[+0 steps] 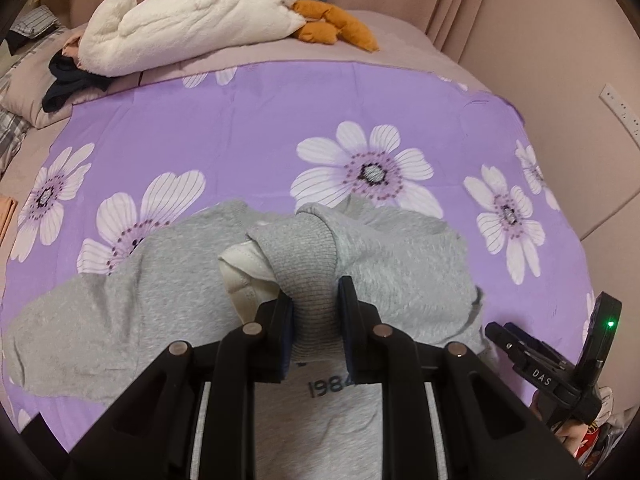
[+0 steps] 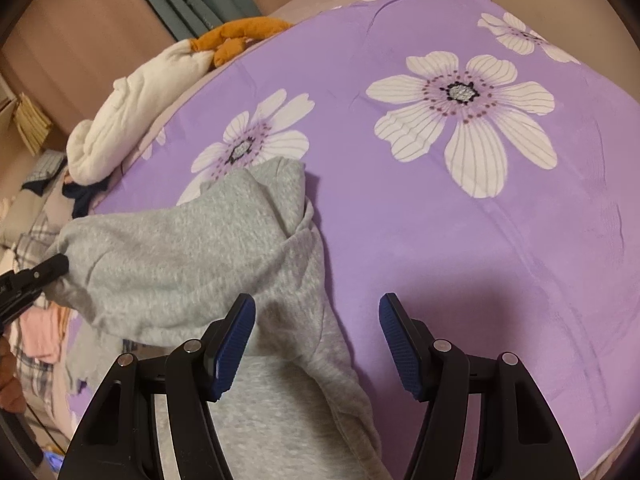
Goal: Fold small clothes
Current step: 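Hold the cuff with the left tool and lay the sleeve flat on the body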
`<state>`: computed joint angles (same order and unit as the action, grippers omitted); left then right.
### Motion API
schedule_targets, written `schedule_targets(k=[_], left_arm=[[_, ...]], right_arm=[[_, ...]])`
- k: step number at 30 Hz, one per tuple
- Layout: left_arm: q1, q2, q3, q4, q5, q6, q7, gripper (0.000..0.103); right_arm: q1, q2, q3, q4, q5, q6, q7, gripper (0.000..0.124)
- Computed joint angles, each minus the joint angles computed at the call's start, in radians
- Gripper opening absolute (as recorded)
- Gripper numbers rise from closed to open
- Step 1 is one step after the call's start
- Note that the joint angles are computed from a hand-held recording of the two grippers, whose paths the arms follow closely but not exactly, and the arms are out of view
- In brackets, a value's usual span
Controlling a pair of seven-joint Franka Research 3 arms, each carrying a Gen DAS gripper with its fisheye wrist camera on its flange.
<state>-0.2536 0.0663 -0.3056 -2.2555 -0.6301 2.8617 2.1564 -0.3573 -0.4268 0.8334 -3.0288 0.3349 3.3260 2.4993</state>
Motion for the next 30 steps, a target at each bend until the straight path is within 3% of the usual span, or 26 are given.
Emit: schedule_targets(k=[5,15,30], left_arm=[[0.007,0.012,0.016,-0.012,0.093,0.008,-0.081,0.021],[0.049,0.043,0.009,-0.013,0.172,-0.004,-0.143,0.021],[0.087,0.076,0.0,-0.009,0.232,-0.017,-0.19,0.022]], right_arm=[[-0.111,0.016,0.1,0.044,-0.049,-0.062,0.028,0.065],[-0.251,0.043,0.211,0.085,-0.193,-0.092,0.128,0.065],[-0.329,0.048,0.237,0.113,-0.375,-0.127,0.251,0.065]])
